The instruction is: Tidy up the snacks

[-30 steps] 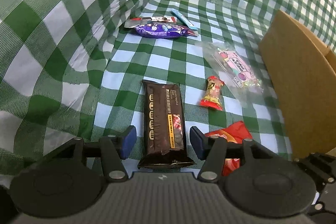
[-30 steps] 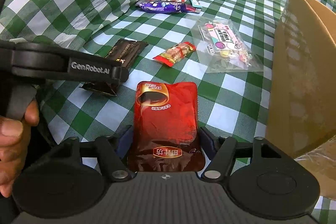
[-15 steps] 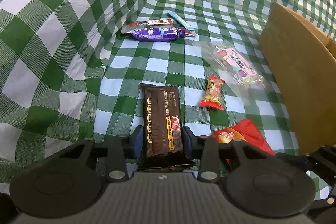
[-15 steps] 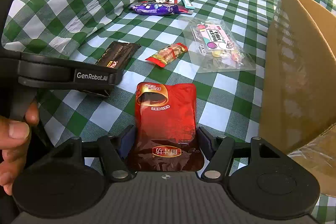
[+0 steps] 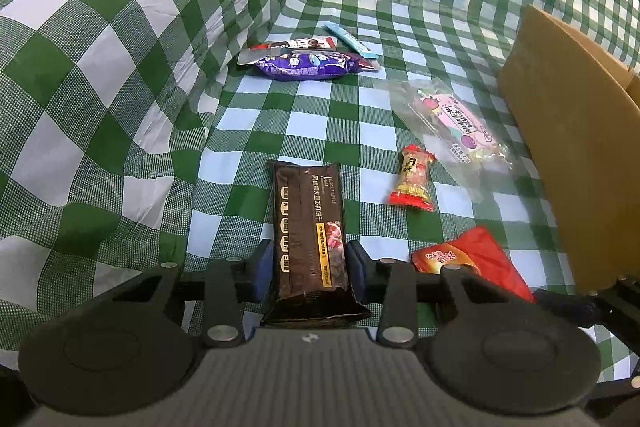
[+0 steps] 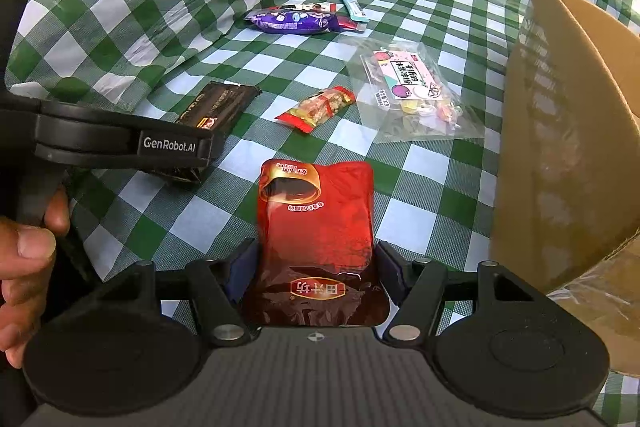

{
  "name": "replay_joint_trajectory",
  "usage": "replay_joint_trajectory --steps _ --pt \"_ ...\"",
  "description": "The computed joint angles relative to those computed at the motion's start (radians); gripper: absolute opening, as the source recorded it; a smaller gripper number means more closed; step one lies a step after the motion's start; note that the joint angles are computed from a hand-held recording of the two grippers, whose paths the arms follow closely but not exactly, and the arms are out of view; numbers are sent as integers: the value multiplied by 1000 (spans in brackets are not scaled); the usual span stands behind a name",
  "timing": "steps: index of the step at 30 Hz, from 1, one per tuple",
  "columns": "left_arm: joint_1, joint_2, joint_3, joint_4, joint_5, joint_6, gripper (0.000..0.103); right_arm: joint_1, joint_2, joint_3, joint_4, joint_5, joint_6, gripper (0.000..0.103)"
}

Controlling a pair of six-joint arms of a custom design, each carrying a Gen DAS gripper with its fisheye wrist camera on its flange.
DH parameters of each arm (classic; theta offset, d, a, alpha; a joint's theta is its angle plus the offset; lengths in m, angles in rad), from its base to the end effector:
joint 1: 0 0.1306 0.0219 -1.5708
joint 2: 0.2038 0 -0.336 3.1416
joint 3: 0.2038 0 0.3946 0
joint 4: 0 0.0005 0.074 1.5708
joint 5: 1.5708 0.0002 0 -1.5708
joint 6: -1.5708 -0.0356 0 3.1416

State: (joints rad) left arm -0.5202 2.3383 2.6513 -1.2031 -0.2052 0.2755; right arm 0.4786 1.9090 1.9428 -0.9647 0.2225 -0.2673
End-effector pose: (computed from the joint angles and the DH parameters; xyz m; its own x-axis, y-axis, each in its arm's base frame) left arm 0.6481 -0.3635 0.3570 -0.7510 0.1233 -0.6487 0.1778 0.9839 -0.0188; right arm 0.5847 0.2939 0.3444 -0.7745 -0.1116 -0.6227 -0.1323 0.9911 -0.0130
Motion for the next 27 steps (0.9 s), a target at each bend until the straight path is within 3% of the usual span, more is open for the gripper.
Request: replay_joint_trajectory --steps 16,27 --pt "-3 19 29 -14 -10 -6 43 1 1 2 -6 -4 7 66" --pt "-2 -50 -86 70 -17 0 43 3 -30 -34 49 15 12 66"
